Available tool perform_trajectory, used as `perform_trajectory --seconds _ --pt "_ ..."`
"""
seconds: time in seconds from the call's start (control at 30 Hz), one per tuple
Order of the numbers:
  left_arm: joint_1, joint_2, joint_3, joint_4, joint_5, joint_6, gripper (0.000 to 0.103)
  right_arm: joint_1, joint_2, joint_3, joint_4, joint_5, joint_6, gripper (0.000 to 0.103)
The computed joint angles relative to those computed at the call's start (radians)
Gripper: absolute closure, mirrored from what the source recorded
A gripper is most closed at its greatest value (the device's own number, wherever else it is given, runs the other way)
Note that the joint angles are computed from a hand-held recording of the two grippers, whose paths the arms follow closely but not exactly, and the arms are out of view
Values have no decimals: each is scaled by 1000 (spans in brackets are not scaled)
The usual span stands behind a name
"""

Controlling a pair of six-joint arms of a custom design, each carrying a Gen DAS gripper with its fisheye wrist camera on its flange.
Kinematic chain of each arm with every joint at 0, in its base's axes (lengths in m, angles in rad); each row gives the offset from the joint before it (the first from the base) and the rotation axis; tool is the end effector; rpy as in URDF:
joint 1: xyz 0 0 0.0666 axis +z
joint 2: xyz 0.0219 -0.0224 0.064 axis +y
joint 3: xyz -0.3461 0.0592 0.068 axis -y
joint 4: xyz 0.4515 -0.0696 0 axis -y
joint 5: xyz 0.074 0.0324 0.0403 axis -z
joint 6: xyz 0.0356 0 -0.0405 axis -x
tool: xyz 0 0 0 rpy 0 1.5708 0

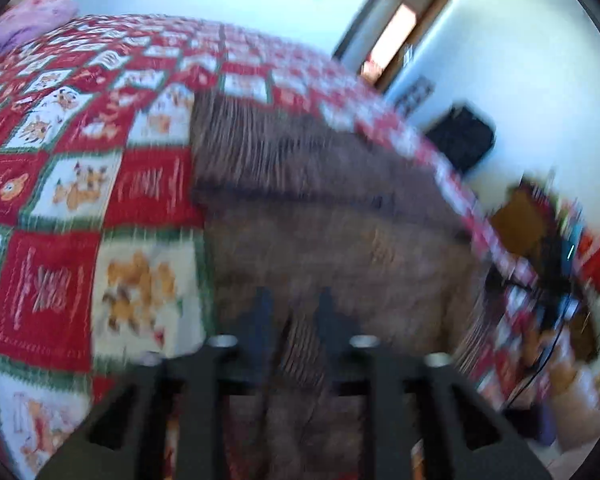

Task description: Fold small clothes

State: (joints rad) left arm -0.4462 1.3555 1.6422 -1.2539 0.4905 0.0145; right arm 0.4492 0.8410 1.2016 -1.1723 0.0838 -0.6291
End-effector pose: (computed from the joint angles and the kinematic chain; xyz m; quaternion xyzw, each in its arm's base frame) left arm 0.4501 -0.2343 0.5240 0.2689 0.8893 -0.2915 0.2278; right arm 0.3073 0.1444 0.5136 0.0988 0.9229 0.1567 0.3376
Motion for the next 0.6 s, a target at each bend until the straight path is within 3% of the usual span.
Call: perform_trajectory --seconds 0.03,0.07,0.2,0.27,0.33,0.43,0.47,0.6 --pt "-9 -18 -23 -5 -26 -39 40 8 3 -2 -6 10 4 97" --pt "-14 -32 -37 -3 -32 -54 33 18 5 -4 -10 24 10 97" --pt "-39 -57 -75 -6 -68 -101 32 25 -13 -24 7 18 9 94" --pt "-50 -77 -102 33 -95 -99 32 20 -22 -32 23 10 -1 88" --pt "-58 -89 -114 52 -130 -100 39 26 -38 -37 34 27 -3 81" --pt "-62 -102 -122 41 -133 -106 75 38 -70 -46 53 66 -23 64" --pt "-64 -105 -124 40 -140 -104 75 46 -84 -50 59 94 -34 58" --pt "-56 -115 -136 42 -114 -84 72 71 -115 -53 44 181 -71 57"
